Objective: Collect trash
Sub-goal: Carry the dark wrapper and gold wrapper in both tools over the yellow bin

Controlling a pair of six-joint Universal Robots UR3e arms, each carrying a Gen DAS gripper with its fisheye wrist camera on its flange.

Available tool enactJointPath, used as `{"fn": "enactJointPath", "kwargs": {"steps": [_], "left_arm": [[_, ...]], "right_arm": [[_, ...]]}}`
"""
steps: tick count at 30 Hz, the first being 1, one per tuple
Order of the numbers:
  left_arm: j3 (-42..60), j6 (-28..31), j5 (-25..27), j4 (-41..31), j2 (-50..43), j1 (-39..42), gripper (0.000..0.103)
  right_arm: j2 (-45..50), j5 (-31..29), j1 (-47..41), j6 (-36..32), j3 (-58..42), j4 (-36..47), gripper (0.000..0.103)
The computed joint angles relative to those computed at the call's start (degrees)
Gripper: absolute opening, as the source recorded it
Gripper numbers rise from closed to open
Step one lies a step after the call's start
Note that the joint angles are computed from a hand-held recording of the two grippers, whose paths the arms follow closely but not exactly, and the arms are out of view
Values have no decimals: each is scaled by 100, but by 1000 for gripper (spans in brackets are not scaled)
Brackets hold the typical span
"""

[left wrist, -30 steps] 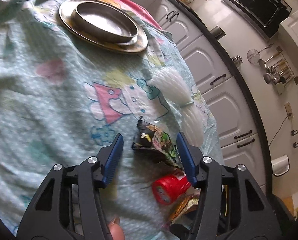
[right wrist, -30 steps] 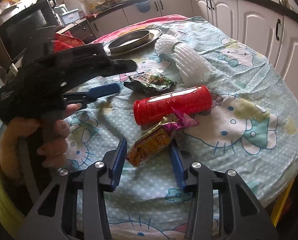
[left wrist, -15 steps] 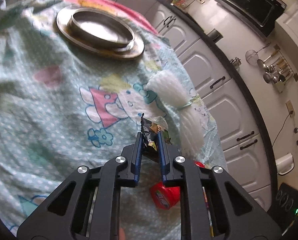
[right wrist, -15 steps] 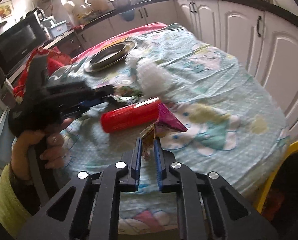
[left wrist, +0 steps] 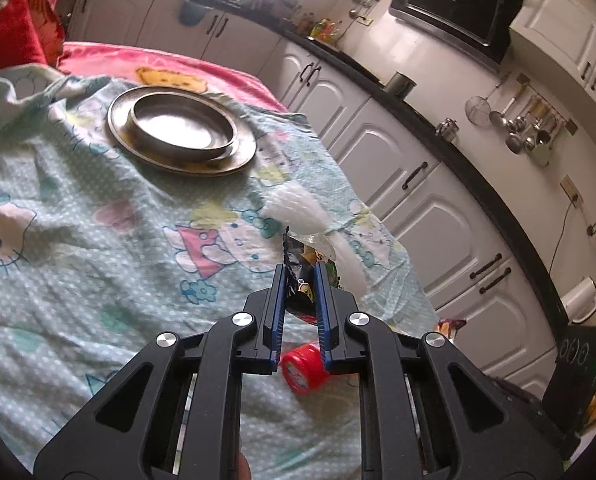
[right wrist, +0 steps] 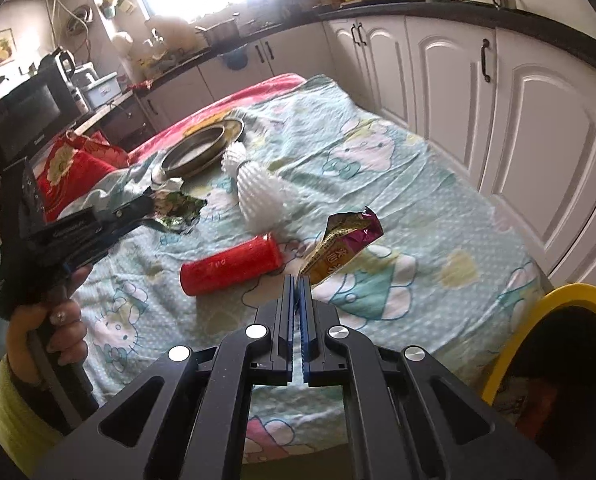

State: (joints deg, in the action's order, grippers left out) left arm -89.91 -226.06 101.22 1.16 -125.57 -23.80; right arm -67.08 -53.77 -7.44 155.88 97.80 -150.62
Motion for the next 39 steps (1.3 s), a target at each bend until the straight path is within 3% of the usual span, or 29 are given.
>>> {"fn": "enactJointPath", "kwargs": {"steps": [22, 39], "left_arm": [[1928, 654, 217, -1058, -664, -803, 9], [4319, 1133, 133, -2372, -1902, -1344, 9]], "right_arm": [[-1447, 585, -1352, -553, 1421, -379, 3], [-1941, 882, -2432, -753, 1962, -279, 3]]}}
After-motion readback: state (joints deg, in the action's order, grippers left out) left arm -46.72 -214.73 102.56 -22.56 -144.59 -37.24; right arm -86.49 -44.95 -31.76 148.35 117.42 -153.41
